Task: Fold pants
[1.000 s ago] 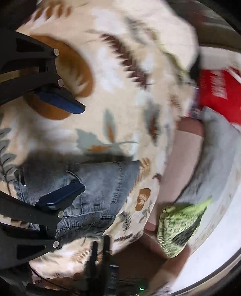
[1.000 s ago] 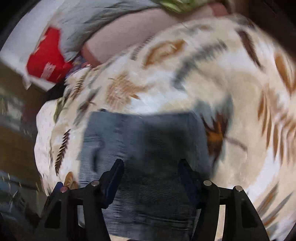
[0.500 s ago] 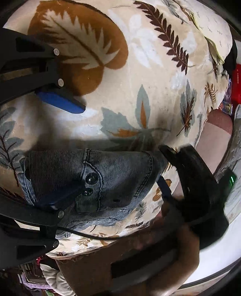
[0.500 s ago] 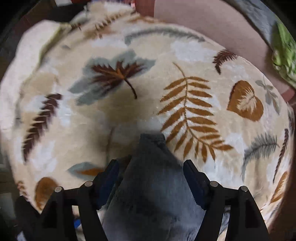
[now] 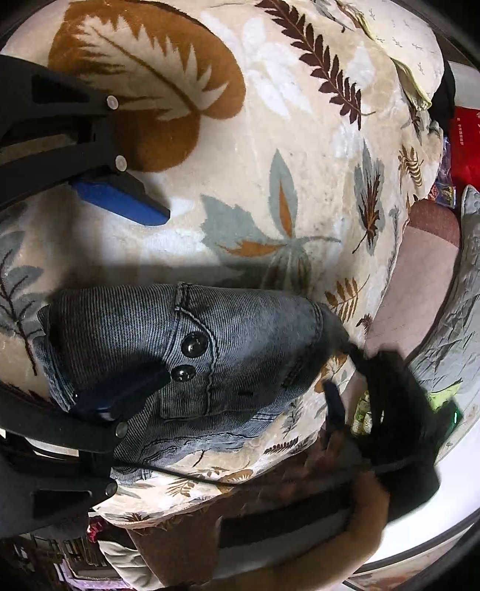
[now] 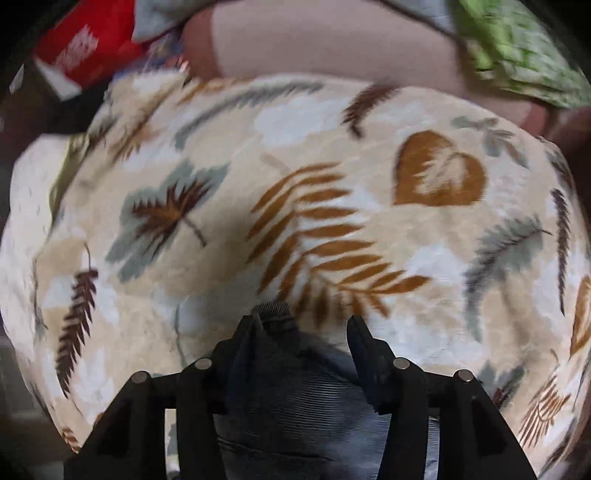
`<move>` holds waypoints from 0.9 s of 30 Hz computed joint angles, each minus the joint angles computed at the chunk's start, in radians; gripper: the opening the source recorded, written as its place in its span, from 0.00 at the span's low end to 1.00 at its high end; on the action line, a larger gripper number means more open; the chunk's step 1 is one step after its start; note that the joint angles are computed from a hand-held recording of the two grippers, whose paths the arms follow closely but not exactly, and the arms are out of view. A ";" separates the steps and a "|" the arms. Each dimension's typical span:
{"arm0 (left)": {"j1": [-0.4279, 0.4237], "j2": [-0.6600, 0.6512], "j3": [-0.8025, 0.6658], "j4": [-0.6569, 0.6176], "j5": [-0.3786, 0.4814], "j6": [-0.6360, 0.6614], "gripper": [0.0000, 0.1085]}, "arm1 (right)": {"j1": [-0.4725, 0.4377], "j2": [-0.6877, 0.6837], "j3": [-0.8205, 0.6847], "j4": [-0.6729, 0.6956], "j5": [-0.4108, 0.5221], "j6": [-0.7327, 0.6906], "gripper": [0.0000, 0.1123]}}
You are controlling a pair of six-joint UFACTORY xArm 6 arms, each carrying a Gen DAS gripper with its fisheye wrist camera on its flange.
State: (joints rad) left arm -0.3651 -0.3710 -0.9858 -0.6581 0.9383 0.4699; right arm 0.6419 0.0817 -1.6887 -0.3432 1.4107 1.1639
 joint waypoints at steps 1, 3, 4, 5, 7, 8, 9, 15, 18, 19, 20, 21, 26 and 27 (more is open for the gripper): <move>0.004 -0.002 0.001 -0.001 -0.001 0.003 0.73 | 0.019 -0.024 0.016 -0.042 0.028 0.019 0.49; 0.003 -0.001 0.003 -0.003 -0.006 0.007 0.73 | 0.027 -0.120 0.121 -0.052 -0.034 0.050 0.49; 0.003 -0.004 0.007 -0.005 -0.009 0.010 0.73 | 0.033 -0.178 0.194 -0.044 -0.070 0.080 0.50; 0.004 -0.005 0.009 -0.009 -0.011 0.013 0.73 | 0.041 -0.207 0.227 -0.038 -0.081 0.097 0.50; 0.006 -0.005 0.011 -0.012 -0.011 0.015 0.73 | 0.072 -0.313 0.360 -0.016 -0.176 0.135 0.50; 0.008 -0.009 0.012 -0.014 -0.006 0.013 0.73 | 0.089 -0.357 0.412 -0.010 -0.202 0.155 0.50; 0.011 -0.014 0.012 -0.015 0.001 0.014 0.73 | 0.111 -0.395 0.464 -0.021 -0.224 0.187 0.50; 0.038 -0.060 0.003 -0.062 0.002 0.023 0.73 | 0.197 -0.595 0.732 -0.025 -0.185 0.416 0.63; 0.025 -0.073 0.000 -0.022 -0.039 -0.014 0.73 | 0.302 -0.654 0.742 -0.148 -0.148 0.550 0.63; 0.016 -0.065 -0.009 -0.003 -0.035 -0.023 0.73 | 0.343 -0.670 0.750 -0.193 -0.164 0.592 0.63; -0.005 -0.057 -0.012 0.057 -0.030 -0.043 0.73 | 0.372 -0.678 0.756 -0.226 -0.173 0.617 0.63; -0.023 -0.046 -0.017 0.110 -0.023 -0.061 0.73 | 0.403 -0.675 0.757 -0.252 -0.165 0.642 0.64; -0.045 -0.074 0.008 0.191 -0.014 -0.065 0.73 | 0.493 -0.625 0.803 -0.236 -0.138 0.674 0.68; -0.046 -0.092 0.012 0.196 -0.037 -0.066 0.73 | 0.512 -0.616 0.785 -0.252 -0.108 0.694 0.70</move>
State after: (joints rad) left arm -0.4109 -0.4630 -0.9739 -0.4621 0.9012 0.4036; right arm 1.1541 -0.5339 -0.9036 -0.5953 1.3032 1.8581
